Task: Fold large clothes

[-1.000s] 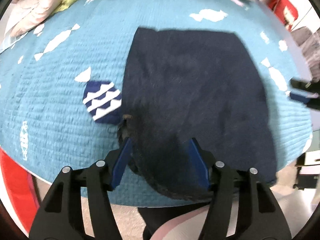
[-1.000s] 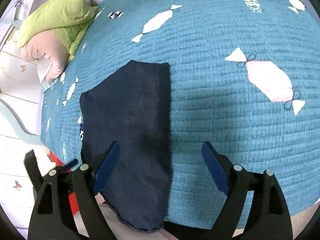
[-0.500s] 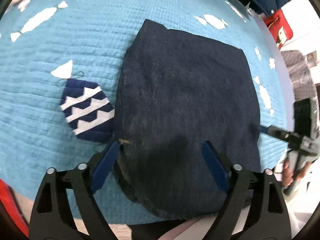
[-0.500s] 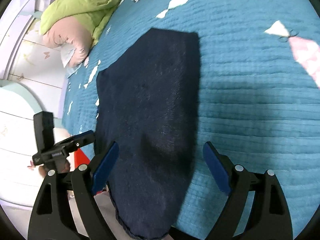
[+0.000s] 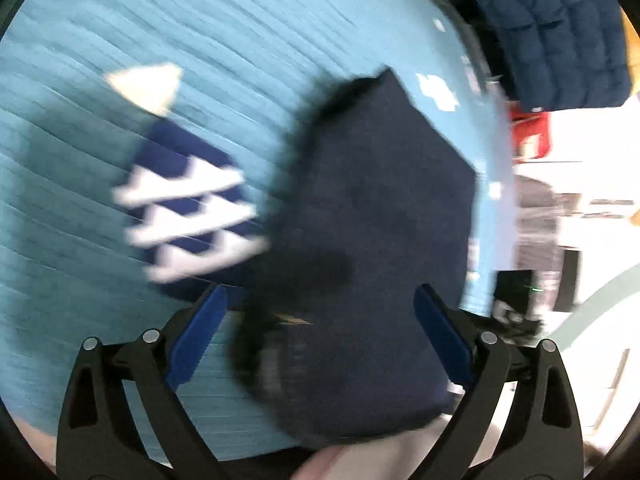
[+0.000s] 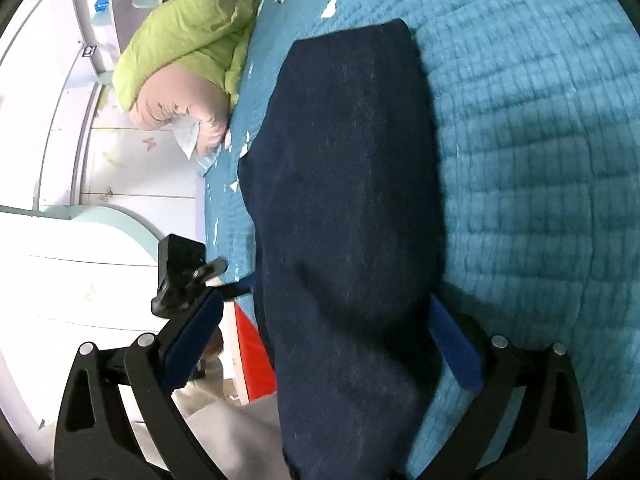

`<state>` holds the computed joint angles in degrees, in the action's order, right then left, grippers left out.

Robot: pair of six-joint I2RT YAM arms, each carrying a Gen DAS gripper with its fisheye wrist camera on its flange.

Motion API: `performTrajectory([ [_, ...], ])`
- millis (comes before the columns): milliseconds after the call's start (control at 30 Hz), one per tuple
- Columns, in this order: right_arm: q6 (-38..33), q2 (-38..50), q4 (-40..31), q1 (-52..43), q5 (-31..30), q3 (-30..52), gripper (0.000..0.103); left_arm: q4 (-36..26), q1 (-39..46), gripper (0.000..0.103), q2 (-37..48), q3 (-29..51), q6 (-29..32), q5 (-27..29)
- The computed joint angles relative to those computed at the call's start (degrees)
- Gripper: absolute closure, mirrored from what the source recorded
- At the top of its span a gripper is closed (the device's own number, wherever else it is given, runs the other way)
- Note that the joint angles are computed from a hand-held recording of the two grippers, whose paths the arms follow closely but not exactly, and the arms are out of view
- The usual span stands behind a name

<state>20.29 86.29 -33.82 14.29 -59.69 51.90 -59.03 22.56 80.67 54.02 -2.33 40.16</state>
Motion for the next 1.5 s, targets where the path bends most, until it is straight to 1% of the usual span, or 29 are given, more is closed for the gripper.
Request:
performTrajectory([
  [67,-1.1,0.5,-1.4,1.1,1.4,0.4,0.007,-1.7,0.9,0.009,1.8,0.3,2.6,2.6],
  [133,-1.6,1.1,-1.7,2.4,3.2,1.0,0.007,-3.6,0.1,0.009,7.5,0.1,6.8,8.8],
  [167,-1.4,1.3,-1.7,3.0,3.6,1.5,0.007,-2.5,-0.7,0.008,8.4,-0.4,6.8,8.9],
  [200,-1.0,1.5,-1.5,3.4,3.4,2.0,0.007,-0.5,-2.5,0.008,8.1,-0.6,5.6,7.4],
  [267,-0.5,2.5,-1.2,3.6,2.6,3.0,0.007,-2.0,-4.3,0.008,9.2,1.6,6.8,6.2],
  [333,-1.8,3.1,-1.7,4.1,2.7,3.2,0.007,-5.0,-4.6,0.009,12.2,3.7,10.3,9.3],
  [400,-3.0,3.0,-2.5,4.5,2.0,3.6,0.006,-7.1,-5.3,0.009,13.8,4.7,13.2,10.1],
  [500,-3.4,3.1,-0.7,2.2,-2.9,1.8,0.006,-10.3,-4.9,0.009,16.3,6.0,16.4,13.5],
  [533,-1.0,3.2,2.4,1.5,-4.4,0.2,0.006,-9.6,-5.1,0.009,17.2,6.0,15.5,14.1],
  [600,1.9,3.7,6.1,0.7,-5.6,-1.3,0.006,-5.8,-6.0,0.009,17.6,4.4,12.4,13.4],
  [633,5.5,3.4,9.4,1.4,-4.4,-2.0,0.007,-3.9,-7.1,0.009,17.0,4.4,10.0,12.8],
  [667,7.6,3.2,10.2,2.6,-2.2,-1.5,0.007,-3.0,-8.0,0.009,16.3,4.7,7.6,11.6],
  [700,7.9,3.1,9.2,3.9,0.5,-0.2,0.007,-1.4,-9.3,0.010,15.0,4.5,4.2,9.9],
  [733,7.4,2.9,6.8,5.8,4.4,1.8,0.008,0.2,-10.7,0.016,12.6,3.9,1.3,7.2],
  [767,5.9,2.4,4.4,7.3,7.3,3.3,0.009,1.2,-12.2,0.029,9.5,3.0,0.1,3.4],
  [800,3.1,1.6,1.5,8.8,10.6,4.9,0.011,1.9,-13.3,0.036,7.4,2.3,-0.6,0.6],
  [833,1.6,1.0,-0.1,9.7,12.7,5.7,0.013,2.3,-14.1,0.047,4.5,1.3,-0.7,-1.8],
  [867,0.3,0.5,-2.0,10.2,15.0,6.4,0.022,2.9,-14.2,0.052,1.6,0.1,-1.0,-2.9],
  [900,0.1,-0.2,-2.9,9.8,15.6,6.4,0.028,3.6,-14.7,0.056,-0.1,-0.7,-1.7,-2.9],
  [967,1.7,-2.0,-1.6,8.4,14.1,5.0,0.035,5.0,-16.4,0.064,-2.7,-1.4,-4.0,-2.7],
  [1000,2.0,-2.8,-1.1,8.4,14.2,4.3,0.040,5.4,-16.7,0.066,-4.1,-1.4,-5.0,-2.7],
  [1033,1.2,-4.2,-1.8,8.7,15.3,4.5,0.041,6.4,-16.7,0.069,-5.6,-1.7,-6.2,-1.4],
  [1067,0.4,-5.3,-2.4,8.8,15.9,4.4,0.043,7.1,-17.1,0.069,-6.3,-1.8,-7.2,-0.3],
  [1100,0.1,-6.1,-2.5,9.0,16.2,4.4,0.043,7.1,-18.3,0.069,-7.4,-1.2,-8.3,-0.7],
  [1200,-0.1,-10.4,-2.3,12.7,19.5,5.3,0.043,6.3,-22.3,0.069,-9.2,1.3,-8.8,-4.3],
  [1267,-0.4,-10.7,-2.9,13.6,19.9,7.3,0.043,6.2,-24.4,0.069,-9.2,2.8,-10.3,-5.3],
  [1367,0.8,-12.2,-1.8,14.6,20.0,8.1,0.043,4.9,-26.0,0.069,-10.9,4.1,-10.5,-7.0],
  [1433,1.9,-12.7,-1.5,15.6,21.0,9.5,0.043,4.0,-25.3,0.069,-13.0,4.3,-10.2,-7.2],
  [1500,2.7,-13.0,-0.3,16.0,20.5,9.9,0.043,2.6,-22.2,0.069,-14.5,4.7,-9.1,-5.2],
])
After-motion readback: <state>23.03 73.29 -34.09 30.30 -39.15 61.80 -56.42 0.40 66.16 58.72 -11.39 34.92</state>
